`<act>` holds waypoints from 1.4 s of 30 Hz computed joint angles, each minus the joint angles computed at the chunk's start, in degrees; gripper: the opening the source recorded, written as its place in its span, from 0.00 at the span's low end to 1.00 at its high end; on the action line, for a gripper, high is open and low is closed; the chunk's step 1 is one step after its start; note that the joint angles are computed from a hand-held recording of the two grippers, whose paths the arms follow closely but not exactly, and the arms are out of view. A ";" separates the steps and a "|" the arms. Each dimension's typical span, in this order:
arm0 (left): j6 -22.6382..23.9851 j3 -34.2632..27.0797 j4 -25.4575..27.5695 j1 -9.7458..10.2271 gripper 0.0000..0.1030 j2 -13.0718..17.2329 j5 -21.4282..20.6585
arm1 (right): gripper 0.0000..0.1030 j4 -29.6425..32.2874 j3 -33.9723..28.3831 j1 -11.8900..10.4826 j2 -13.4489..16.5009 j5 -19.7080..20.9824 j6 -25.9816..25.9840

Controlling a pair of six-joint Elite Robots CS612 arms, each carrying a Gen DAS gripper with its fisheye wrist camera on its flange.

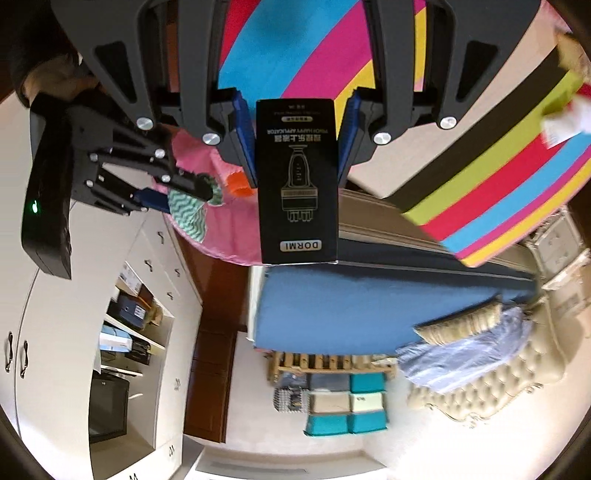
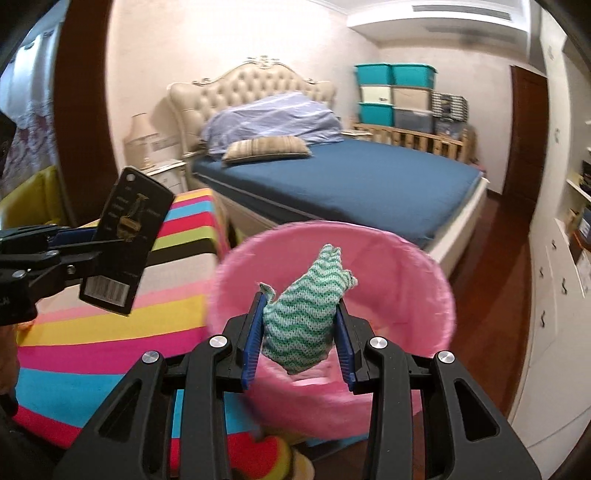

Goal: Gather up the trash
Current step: 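Carry the cloth and DORMI box to the pink wastebasket and open both grippers, then move both open tools back over the table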

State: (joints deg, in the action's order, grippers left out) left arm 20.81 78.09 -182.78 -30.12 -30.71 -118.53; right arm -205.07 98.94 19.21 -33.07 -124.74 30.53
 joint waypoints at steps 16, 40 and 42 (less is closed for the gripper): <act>-5.51 -11.09 4.88 -3.69 0.73 6.22 2.11 | 0.63 -1.74 1.07 -2.68 2.05 0.18 0.02; -6.09 9.06 -20.22 7.21 0.95 -1.36 12.79 | 0.82 5.02 -11.16 4.45 4.05 7.60 -6.43; -6.59 10.28 -21.59 8.54 0.95 -1.82 14.45 | 0.82 6.37 -13.84 5.25 5.02 8.76 -7.74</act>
State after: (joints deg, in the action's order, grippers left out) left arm 14.22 88.37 -204.37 -21.58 -32.53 -104.08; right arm -198.69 85.10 24.46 -28.05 -115.98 22.79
